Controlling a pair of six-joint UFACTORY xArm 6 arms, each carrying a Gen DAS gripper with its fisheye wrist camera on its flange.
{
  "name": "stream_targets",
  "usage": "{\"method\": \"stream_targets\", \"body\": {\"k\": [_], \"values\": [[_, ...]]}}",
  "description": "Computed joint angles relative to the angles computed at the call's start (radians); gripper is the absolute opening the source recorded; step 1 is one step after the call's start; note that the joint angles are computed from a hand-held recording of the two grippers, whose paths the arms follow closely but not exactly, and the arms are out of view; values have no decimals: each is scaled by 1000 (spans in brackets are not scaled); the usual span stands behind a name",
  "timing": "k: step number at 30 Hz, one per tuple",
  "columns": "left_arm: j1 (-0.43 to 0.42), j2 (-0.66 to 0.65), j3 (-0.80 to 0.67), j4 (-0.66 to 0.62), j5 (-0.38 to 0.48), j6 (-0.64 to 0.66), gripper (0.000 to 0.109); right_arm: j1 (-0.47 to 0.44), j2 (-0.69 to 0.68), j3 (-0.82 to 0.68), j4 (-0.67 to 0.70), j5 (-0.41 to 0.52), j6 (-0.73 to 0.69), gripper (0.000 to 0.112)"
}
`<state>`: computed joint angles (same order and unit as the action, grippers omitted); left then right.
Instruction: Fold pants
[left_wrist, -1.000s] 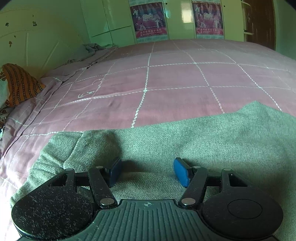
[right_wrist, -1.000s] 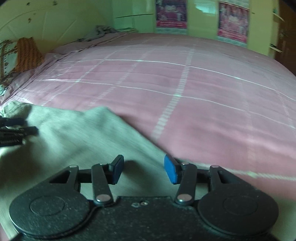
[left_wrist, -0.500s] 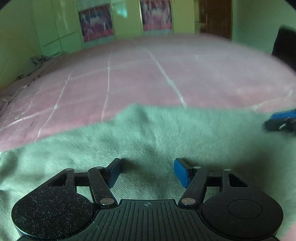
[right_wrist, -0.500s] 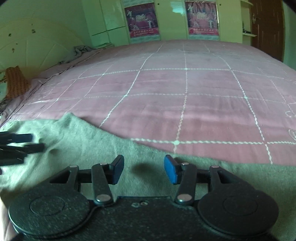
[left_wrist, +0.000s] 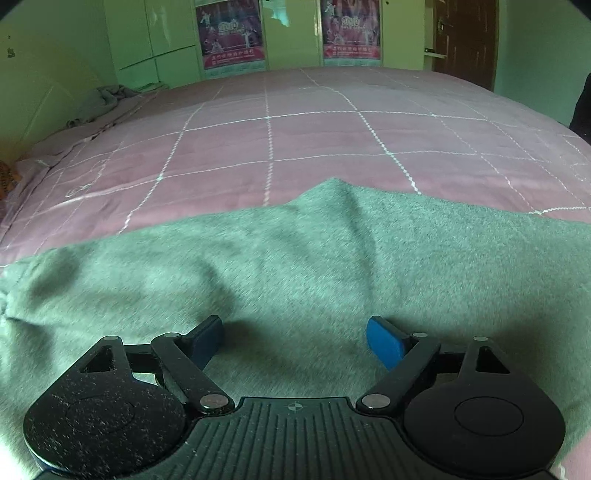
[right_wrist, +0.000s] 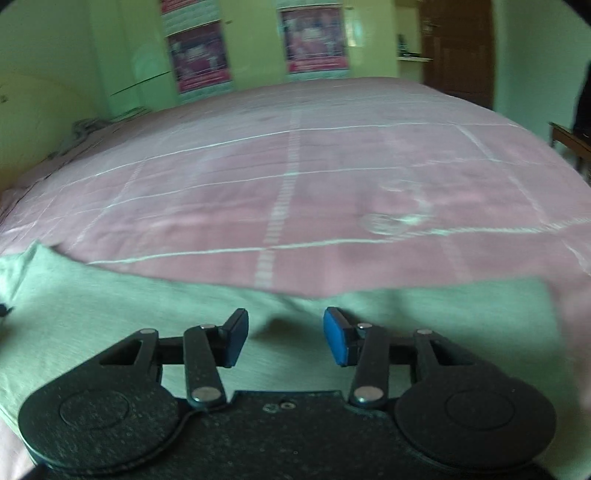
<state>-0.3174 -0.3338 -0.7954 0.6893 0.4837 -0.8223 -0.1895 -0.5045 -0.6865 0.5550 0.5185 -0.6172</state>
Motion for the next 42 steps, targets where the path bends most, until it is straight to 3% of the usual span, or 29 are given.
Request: {"method": "stream_targets", "body": {"k": [4,7,9,11,14,17,22,24,26,29,31,33,35,36,38,42], "values": [[-8,-70,38,9,60,-4,85,-115,-11,6,-23,-15,25,44],[-12,-147,87,29,111,-17,85,-191,-16,-2,-63,-2,81,35],[-18,-208,127,41,146,-22,85,-216,-65,26,-121,-41,146,49],[-19,-266,167,25,174,-27,85,-238,-146,60,-39,-48,86,47],[-11,-341,230,-3,178,-32,85,-335,-228,79,149,54,2,45],[-19,-365,251,13,185,-50,85,-495,-276,110,330,187,50,43],[-27,-357,256,53,186,-95,86,-646,-277,135,455,361,68,31],[-28,-359,260,60,180,-105,86,-645,-266,132,480,367,77,31],[-25,-361,264,63,173,-108,86,-618,-230,112,405,356,153,29],[-24,-364,271,73,165,-119,86,-608,-230,121,426,335,143,20],[-23,-366,275,81,162,-129,86,-587,-238,128,415,306,137,21],[-26,-367,278,91,161,-141,86,-589,-229,120,420,340,120,21],[-30,-369,281,99,161,-151,86,-613,-177,77,427,455,85,20],[-29,-370,282,100,159,-152,86,-604,-164,70,415,466,90,18],[-29,-371,284,101,158,-151,86,-563,-196,90,384,382,90,8],[-20,-379,291,89,143,-126,87,-542,-324,160,472,301,13,7]]}}
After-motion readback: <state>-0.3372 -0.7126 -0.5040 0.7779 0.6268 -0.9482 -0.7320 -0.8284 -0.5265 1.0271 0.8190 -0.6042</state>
